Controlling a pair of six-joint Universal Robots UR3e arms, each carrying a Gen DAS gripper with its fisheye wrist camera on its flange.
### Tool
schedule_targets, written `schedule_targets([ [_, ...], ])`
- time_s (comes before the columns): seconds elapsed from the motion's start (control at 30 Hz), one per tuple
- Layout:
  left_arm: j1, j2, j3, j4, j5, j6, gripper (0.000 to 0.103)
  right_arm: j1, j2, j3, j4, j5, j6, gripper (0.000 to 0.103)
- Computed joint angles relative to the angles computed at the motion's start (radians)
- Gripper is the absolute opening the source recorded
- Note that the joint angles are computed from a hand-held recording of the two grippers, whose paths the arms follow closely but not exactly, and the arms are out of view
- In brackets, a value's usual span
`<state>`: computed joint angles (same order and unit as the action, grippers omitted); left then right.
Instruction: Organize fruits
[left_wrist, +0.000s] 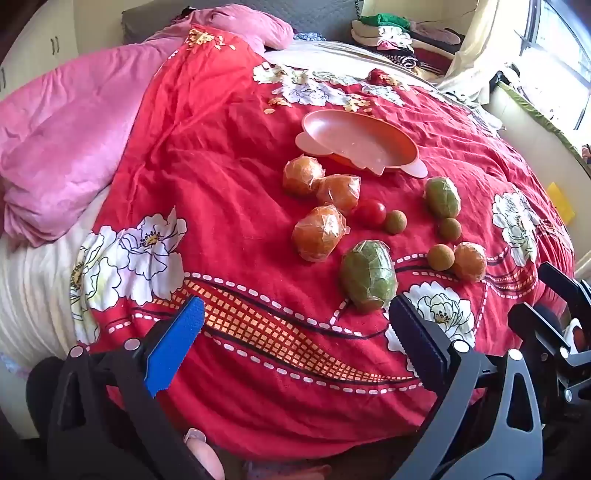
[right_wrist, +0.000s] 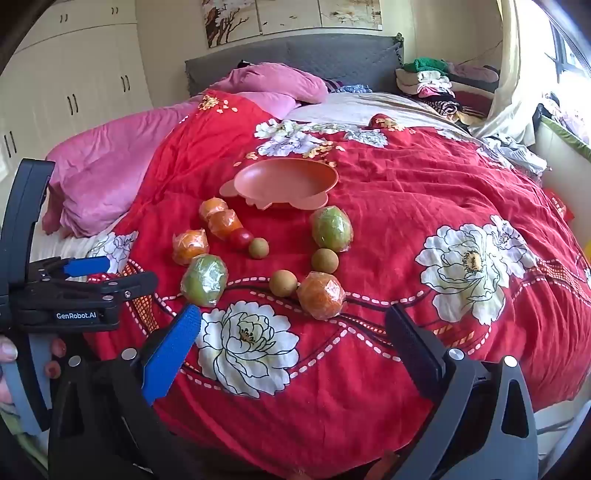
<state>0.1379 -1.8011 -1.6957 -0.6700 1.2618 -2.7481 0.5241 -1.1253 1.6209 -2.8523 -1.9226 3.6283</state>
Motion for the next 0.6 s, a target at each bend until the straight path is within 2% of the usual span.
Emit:
schedule_targets([
  [0.6,0.006,0.005,0.007,-0.014,-0.024,0.001,0.094,-0.003,-0.017,0.013,-0.017,-0.009,-0.009,0.099],
])
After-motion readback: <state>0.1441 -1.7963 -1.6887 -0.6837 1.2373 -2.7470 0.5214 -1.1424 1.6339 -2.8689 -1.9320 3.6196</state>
